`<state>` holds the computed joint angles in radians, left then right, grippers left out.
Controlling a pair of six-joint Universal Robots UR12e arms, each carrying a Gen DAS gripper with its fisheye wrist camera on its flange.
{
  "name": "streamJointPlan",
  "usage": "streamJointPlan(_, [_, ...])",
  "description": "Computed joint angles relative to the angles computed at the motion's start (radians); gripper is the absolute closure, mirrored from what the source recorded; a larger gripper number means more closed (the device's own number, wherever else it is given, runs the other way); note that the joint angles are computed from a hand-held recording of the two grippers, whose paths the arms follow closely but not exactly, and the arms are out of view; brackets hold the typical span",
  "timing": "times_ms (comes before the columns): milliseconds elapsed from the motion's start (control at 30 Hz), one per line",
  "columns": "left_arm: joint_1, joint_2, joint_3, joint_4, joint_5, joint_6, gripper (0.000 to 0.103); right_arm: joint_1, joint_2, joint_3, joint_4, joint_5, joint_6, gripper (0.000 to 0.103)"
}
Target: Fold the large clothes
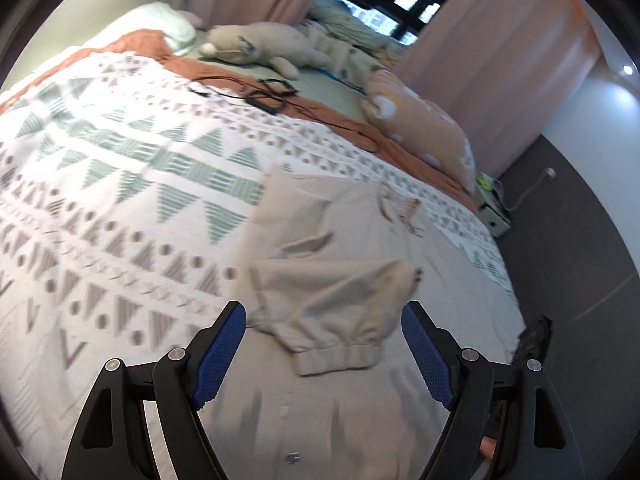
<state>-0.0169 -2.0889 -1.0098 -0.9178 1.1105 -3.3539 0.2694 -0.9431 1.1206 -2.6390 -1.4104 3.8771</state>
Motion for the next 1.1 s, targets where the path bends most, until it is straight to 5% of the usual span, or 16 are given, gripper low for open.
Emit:
streamJointPlan(200, [0.032,0.044,-0.083,0.034,0.062,0.01,0.022,0.037,0.063,-0.115,0.09,0.025,-0.132,0.047])
streamJointPlan(333, [0.049,0.062,-0.126,0.043,0.071,0.019,0.022,0.058,0.118,-0.218,0.242,0.02,-0.231,0.047])
streamJointPlan(567, [0.077,0.078,-0.183,0.055,0.066,0.009,0.022,0.092,0.197,-0.36,0.494,-0.112,-0.319,0.045])
streamJointPlan(633, [0.082,0.076,-0.187,0.05,0.068,-0.001,0.023,0.099,0.214,-0.383,0.516,-0.144,-0.35,0.034])
streamJointPlan(800, [0.084,0.075,-0.188,0.048,0.094,-0.01,0.023,0.134,0.255,-0.447,0.572,-0.306,-0.448,0.032])
streamJointPlan(867, [0.081,0.07,-0.178,0.035,0.098,-0.013,0.023,0.141,0.259,-0.453,0.575,-0.347,-0.453,0.042])
streamJointPlan(933, [0.079,0.066,-0.17,0.03,0.091,-0.017,0.023,0.144,0.258,-0.463,0.597,-0.393,-0.436,0.085])
streamJointPlan(1100, [0.061,0.066,-0.157,0.029,0.112,-0.014,0.023,0.114,0.182,-0.355,0.476,-0.342,-0.444,0.093])
